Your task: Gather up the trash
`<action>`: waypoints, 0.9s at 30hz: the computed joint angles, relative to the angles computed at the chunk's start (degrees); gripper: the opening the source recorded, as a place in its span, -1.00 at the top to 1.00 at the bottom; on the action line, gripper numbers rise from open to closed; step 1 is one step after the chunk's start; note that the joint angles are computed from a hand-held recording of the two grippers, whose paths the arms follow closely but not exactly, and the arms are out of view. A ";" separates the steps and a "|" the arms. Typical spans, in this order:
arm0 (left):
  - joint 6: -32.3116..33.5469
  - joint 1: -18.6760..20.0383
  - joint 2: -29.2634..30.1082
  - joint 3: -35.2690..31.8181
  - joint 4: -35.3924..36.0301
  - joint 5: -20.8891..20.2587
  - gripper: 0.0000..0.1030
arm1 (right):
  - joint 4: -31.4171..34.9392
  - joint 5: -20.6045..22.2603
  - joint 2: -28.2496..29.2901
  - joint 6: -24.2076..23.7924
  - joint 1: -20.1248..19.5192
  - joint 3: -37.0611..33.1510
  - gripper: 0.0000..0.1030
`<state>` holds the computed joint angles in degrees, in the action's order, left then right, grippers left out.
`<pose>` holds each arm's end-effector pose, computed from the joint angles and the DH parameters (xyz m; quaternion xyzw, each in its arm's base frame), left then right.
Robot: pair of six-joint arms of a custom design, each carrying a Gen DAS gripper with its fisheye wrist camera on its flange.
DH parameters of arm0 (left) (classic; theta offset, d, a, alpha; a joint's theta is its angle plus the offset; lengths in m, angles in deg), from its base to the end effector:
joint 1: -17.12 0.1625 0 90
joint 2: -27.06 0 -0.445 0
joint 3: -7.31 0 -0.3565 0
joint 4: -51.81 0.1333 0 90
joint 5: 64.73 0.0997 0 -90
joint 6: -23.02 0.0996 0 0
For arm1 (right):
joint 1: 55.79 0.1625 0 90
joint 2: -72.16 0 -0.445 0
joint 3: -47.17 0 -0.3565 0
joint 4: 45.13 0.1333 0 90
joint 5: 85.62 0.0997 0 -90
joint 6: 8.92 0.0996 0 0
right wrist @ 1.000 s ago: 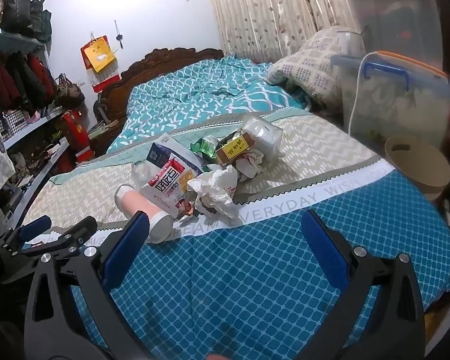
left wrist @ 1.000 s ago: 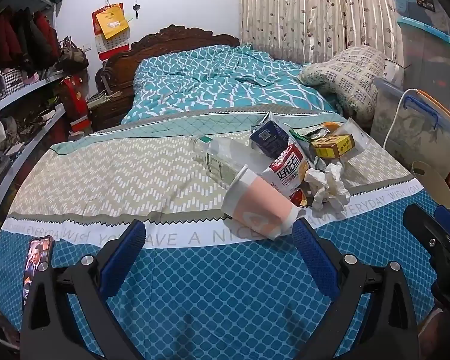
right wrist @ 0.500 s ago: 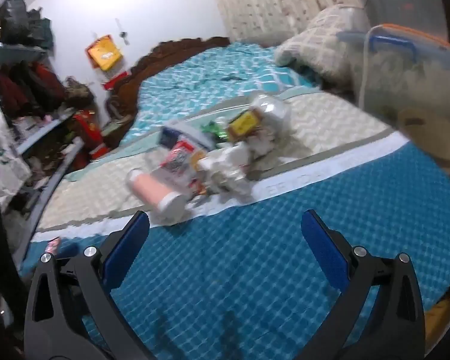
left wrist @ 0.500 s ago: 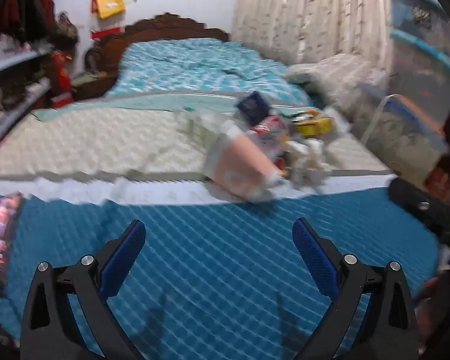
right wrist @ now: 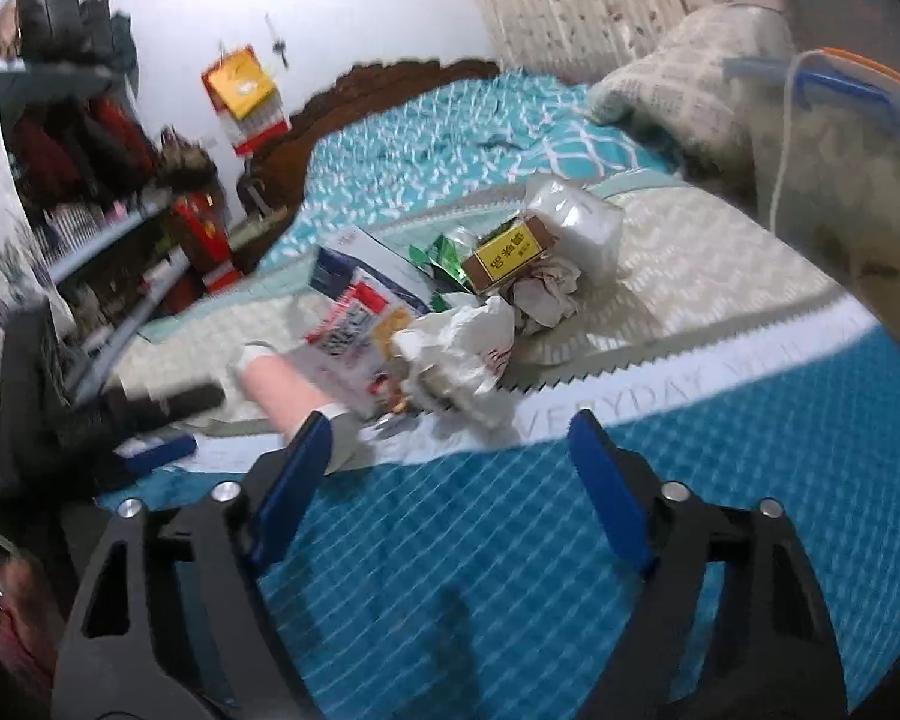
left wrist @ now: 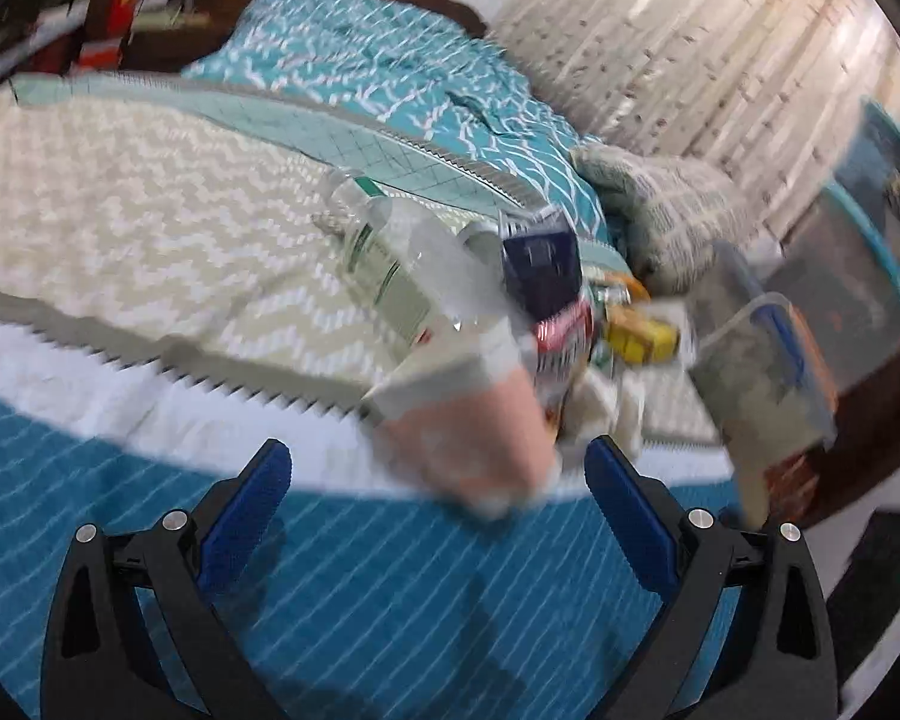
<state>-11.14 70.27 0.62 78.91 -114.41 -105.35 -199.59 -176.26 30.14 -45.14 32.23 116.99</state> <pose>-0.2938 -0.7404 0.1037 -0.0913 0.8778 -0.4318 0.1863 0.1050 -0.7895 0.2737 0.2778 -0.9077 0.2954 0.1079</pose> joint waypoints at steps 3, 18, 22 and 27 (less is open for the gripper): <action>-1.50 1.65 2.75 -7.09 4.16 -1.33 -0.82 | 8.11 -3.47 5.80 -0.26 1.20 -10.06 -0.50; 7.60 -1.73 -3.68 7.53 -3.50 -5.05 0.68 | 13.42 0.44 2.51 -5.90 -2.07 -8.49 0.28; 8.97 -1.43 0.13 -0.92 4.48 -8.39 0.71 | 11.23 1.71 -0.06 -3.59 -3.96 -6.50 0.28; 14.12 -2.10 7.40 -14.73 13.15 -12.10 0.75 | 9.85 5.01 -2.91 -1.42 -6.70 -5.03 0.28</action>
<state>2.98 68.16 8.02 64.18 -101.26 -117.45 -189.73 -171.25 27.23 -46.55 25.53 111.96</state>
